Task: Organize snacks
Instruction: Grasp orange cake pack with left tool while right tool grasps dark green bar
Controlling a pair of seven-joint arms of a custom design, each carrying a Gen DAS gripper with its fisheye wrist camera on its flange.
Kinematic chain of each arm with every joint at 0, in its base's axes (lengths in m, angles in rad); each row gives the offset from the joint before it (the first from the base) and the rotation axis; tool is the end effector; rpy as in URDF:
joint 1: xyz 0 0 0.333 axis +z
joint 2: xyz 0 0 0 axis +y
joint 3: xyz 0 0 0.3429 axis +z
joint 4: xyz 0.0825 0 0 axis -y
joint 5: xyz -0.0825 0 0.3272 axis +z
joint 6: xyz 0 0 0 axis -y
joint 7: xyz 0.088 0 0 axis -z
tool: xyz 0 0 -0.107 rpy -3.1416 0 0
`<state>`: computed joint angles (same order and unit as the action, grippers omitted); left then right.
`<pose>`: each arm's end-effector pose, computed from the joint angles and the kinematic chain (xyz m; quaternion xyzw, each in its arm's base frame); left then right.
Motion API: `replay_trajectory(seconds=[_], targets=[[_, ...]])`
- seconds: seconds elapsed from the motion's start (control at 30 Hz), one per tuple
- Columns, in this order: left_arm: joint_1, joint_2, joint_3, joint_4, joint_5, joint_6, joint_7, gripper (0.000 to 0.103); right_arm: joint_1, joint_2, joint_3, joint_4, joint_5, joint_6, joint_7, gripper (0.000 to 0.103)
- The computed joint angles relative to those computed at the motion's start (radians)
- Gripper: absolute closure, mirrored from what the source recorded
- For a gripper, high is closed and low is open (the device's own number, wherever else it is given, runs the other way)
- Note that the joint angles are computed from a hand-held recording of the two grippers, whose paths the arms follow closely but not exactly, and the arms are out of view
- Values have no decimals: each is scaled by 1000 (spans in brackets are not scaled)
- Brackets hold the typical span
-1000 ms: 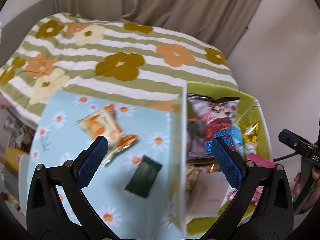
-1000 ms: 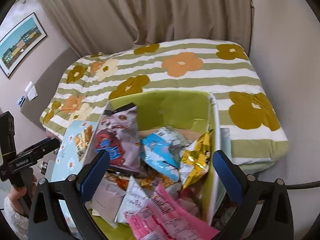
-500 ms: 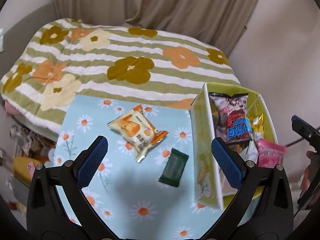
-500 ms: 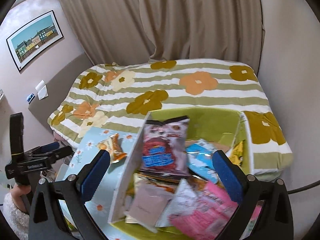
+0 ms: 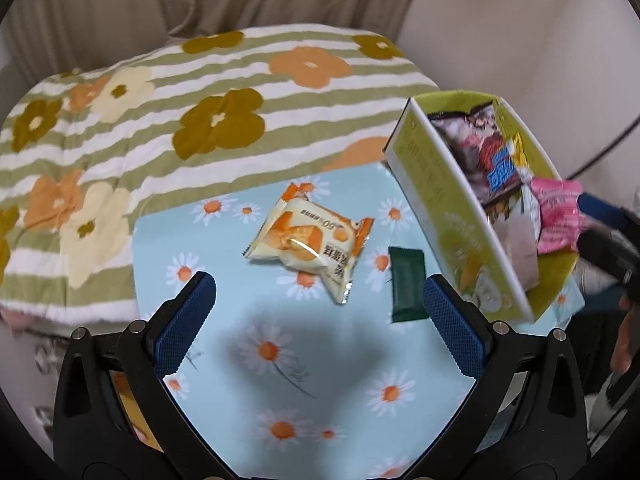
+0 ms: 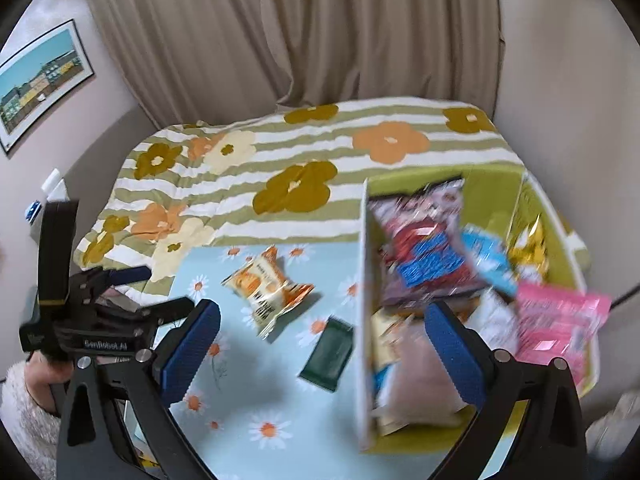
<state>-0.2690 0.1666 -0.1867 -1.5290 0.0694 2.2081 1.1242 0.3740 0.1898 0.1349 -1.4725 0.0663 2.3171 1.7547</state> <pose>0.5460 -0.2524 0.6501 -0.6750 0.6922 -0.2349 0.1003 0.5401 0.2911 0.6762 -0.7571 0.5668 -0.0989 0.3093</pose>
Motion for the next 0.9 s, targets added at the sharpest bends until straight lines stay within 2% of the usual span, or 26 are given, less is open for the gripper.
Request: replay_trajectory(seconds=[0.27,0.4,0.63,0.83,0.9], targets=[[57,92,3,58,-121,-46,242,0,93,-14,-12,-132,-211,72,354,1],[57,188,7,148,-132,-102,330,0,120,-15,-9,-225,-285,162,541,1],[41,326,7,285,-161,-180,427,0,186,61,-31,-234,-495,126,748,1],[7,419,22,395,-136,-248,442,0,206,99,-48,-221,-595,106,845,1],[3,446,22,420,-138,-265,444,0,205,106,-49,-224,-613,124,859,1]])
